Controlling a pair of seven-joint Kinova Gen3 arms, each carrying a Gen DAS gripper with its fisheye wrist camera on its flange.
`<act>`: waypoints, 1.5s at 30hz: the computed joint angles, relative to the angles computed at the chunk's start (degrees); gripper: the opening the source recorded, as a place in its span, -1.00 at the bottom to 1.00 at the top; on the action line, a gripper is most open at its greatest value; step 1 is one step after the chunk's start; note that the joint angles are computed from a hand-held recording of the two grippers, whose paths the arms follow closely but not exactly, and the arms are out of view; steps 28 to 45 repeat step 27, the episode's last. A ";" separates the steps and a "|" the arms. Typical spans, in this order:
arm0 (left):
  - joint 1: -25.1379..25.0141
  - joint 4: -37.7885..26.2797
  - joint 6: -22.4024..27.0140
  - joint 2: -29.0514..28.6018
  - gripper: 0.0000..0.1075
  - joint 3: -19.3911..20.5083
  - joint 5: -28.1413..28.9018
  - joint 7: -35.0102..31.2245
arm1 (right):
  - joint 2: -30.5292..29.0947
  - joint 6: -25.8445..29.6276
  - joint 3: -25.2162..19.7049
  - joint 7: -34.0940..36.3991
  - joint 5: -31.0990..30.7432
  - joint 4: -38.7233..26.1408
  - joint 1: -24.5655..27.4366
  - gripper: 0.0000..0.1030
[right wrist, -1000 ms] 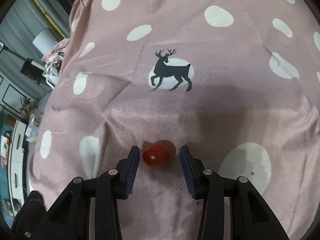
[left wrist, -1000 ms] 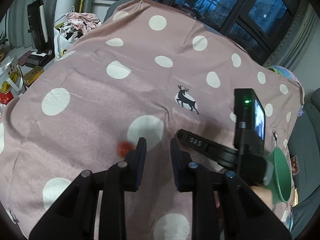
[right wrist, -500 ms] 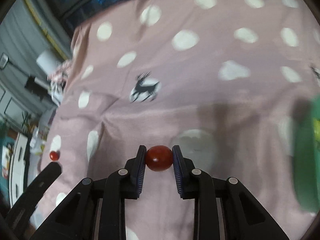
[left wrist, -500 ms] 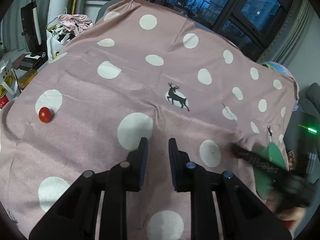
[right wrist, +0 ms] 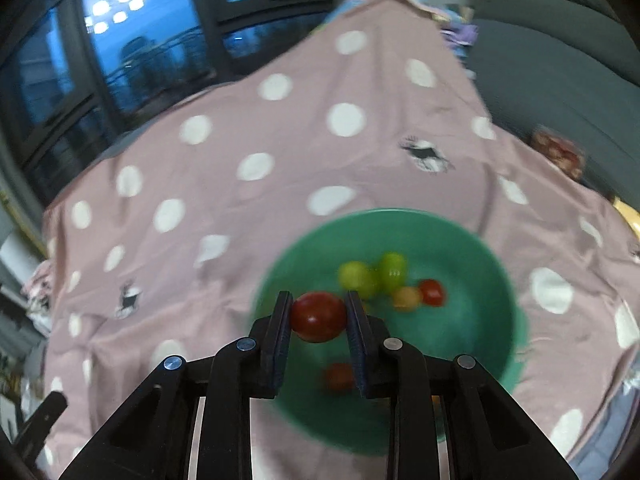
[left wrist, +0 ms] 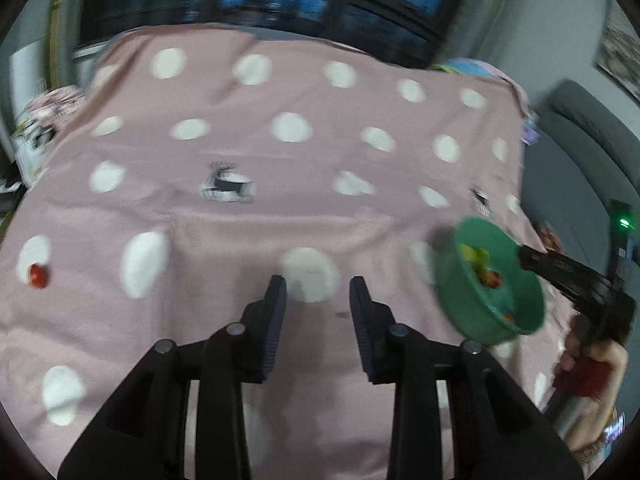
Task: Organize fruits
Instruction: 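Carry the red cherry tomato in the right tool over the bowl, then open the right tool to drop the tomato into the bowl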
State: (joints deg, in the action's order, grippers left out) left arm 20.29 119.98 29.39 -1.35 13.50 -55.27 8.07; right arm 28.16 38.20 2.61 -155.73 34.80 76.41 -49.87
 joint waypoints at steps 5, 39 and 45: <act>4.12 -7.62 1.03 6.90 -0.13 -0.16 -0.29 -4.38 | -1.73 -2.47 -0.50 -0.40 -2.71 3.45 3.55 -0.46; 16.72 -23.86 0.18 19.20 0.63 -10.17 9.24 -22.03 | -6.17 -10.35 0.96 1.44 -6.04 11.47 7.14 0.04; 16.72 -23.86 0.18 19.20 0.63 -10.17 9.24 -22.03 | -6.17 -10.35 0.96 1.44 -6.04 11.47 7.14 0.04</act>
